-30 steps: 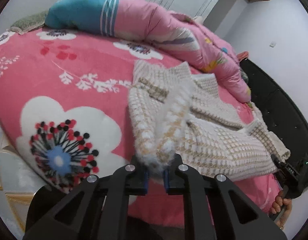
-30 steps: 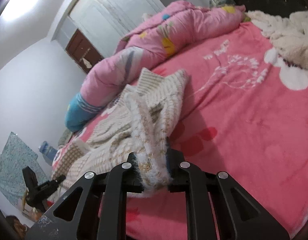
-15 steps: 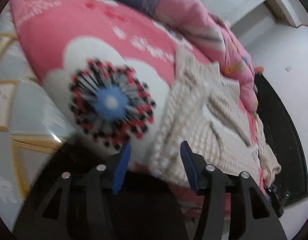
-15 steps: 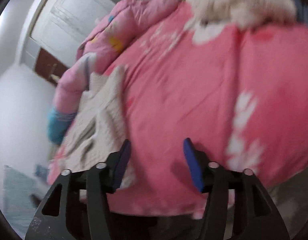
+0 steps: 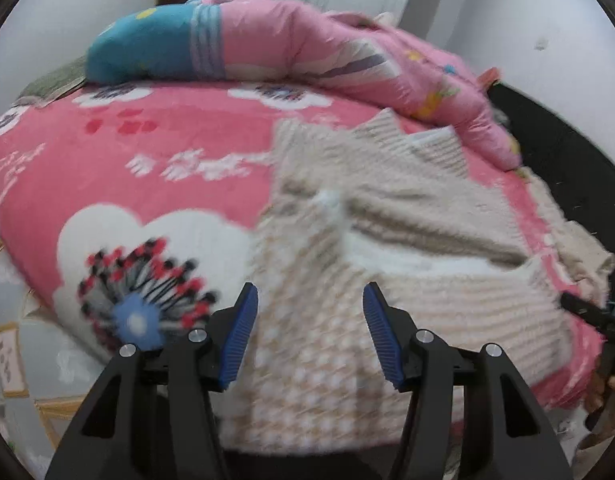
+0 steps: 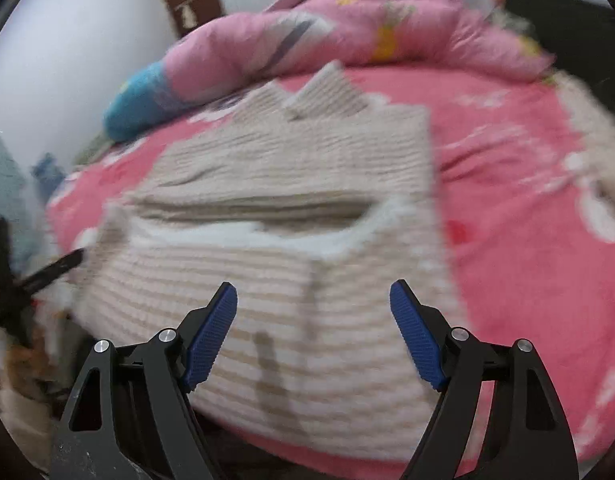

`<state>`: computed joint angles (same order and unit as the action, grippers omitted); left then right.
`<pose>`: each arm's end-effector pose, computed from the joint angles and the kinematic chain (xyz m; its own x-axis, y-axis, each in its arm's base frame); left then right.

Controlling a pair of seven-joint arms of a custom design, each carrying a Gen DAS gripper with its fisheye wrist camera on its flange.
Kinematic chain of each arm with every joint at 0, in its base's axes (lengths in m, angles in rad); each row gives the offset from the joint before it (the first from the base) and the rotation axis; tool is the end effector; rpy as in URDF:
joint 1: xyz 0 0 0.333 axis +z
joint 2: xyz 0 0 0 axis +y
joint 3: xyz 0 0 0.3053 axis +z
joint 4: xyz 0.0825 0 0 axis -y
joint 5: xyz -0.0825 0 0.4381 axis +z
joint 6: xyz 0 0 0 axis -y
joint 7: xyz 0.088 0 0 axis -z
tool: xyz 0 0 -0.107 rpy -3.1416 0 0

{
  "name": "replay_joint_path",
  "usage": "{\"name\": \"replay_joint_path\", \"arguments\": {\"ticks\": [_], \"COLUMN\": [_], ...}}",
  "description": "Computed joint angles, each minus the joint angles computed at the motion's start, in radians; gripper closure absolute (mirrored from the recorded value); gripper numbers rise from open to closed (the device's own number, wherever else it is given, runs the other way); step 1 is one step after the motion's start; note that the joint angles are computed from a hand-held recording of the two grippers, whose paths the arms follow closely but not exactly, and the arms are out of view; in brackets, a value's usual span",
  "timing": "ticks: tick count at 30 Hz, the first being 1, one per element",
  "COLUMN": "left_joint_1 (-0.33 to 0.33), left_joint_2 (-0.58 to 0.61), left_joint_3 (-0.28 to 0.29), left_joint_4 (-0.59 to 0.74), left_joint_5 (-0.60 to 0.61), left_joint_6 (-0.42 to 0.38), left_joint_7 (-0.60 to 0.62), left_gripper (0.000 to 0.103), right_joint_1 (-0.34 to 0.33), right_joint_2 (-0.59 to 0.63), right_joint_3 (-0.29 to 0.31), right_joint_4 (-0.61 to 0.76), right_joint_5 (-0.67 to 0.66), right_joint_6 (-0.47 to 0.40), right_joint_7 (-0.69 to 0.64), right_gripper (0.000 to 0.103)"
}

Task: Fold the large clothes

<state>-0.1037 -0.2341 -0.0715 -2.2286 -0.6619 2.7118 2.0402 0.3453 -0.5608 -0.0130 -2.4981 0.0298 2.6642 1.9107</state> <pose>0.5710 -0.0809 0.5146 -0.2441 -0.9327 0.2656 -0.7281 -0.0047 -0.6855 0.4569 0.1563 0.5339 0.0609 -0.9653 -0.2541 -0.7809 0.1125 -0.6144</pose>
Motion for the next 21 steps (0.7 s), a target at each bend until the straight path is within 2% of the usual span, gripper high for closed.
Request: {"name": "replay_joint_path", "arguments": {"ticks": [2,4,7,9,10,11,12,13,14,16,18,21], "left_joint_1": [-0.034,-0.062,-0.053,-0.038,-0.037,-0.038,-0.042,-0.045,-0.044,-0.044,-0.043,-0.058], "left_joint_2": [-0.009,-0.016,0.020,0.055,0.063,0.066,0.065,0.062,0.060,0.060,0.053,0.027], "left_joint_3": [0.024,0.053,0.033,-0.010,-0.024,-0.031,-0.027,-0.023,-0.025,-0.026,-0.030,-0.029], "left_joint_4": [0.004,0.017,0.038,0.042,0.030,0.015,0.010,0.004,0.001,-0.003,-0.004,-0.006], "left_joint_5": [-0.086,-0.192,-0.228,-0.158,-0.148,-0.162,-0.199,-0.235,-0.236,-0.246,-0.233,-0.246], "left_joint_6": [-0.027,-0.135,-0.239,-0.214,-0.167,-0.121,-0.108,-0.094,-0.084,-0.071,-0.061,-0.012], "left_joint_7": [0.091,0.187,0.192,0.142,0.141,0.145,0.162,0.176,0.173,0.176,0.179,0.228], "left_gripper": [0.049,0.049,0.049,0.053,0.057,0.064,0.067,0.069,0.076,0.084,0.098,0.098], "right_joint_1": [0.015,0.038,0.045,0.033,0.045,0.050,0.040,0.034,0.033,0.024,0.015,0.000], "right_joint_2": [0.025,0.047,0.121,0.142,0.143,0.134,0.124,0.110,0.101,0.081,0.052,0.016], "right_joint_3": [0.015,0.020,0.030,0.040,0.026,0.023,0.039,0.048,0.051,0.062,0.073,0.092], "right_joint_4": [0.032,0.049,0.092,0.097,0.090,0.081,0.072,0.061,0.053,0.035,0.017,0.006], "right_joint_5": [-0.015,-0.017,-0.008,-0.008,0.024,0.038,0.021,0.008,0.004,-0.014,-0.035,-0.076], "right_joint_6": [-0.013,-0.016,-0.045,-0.072,-0.061,-0.049,-0.035,-0.029,-0.024,-0.008,0.010,0.056], "right_joint_7": [-0.026,-0.061,-0.074,-0.055,-0.068,-0.075,-0.063,-0.054,-0.048,-0.016,0.018,0.073], "right_gripper": [0.028,0.028,0.028,0.048,0.051,0.060,0.071,0.076,0.086,0.093,0.100,0.100]}}
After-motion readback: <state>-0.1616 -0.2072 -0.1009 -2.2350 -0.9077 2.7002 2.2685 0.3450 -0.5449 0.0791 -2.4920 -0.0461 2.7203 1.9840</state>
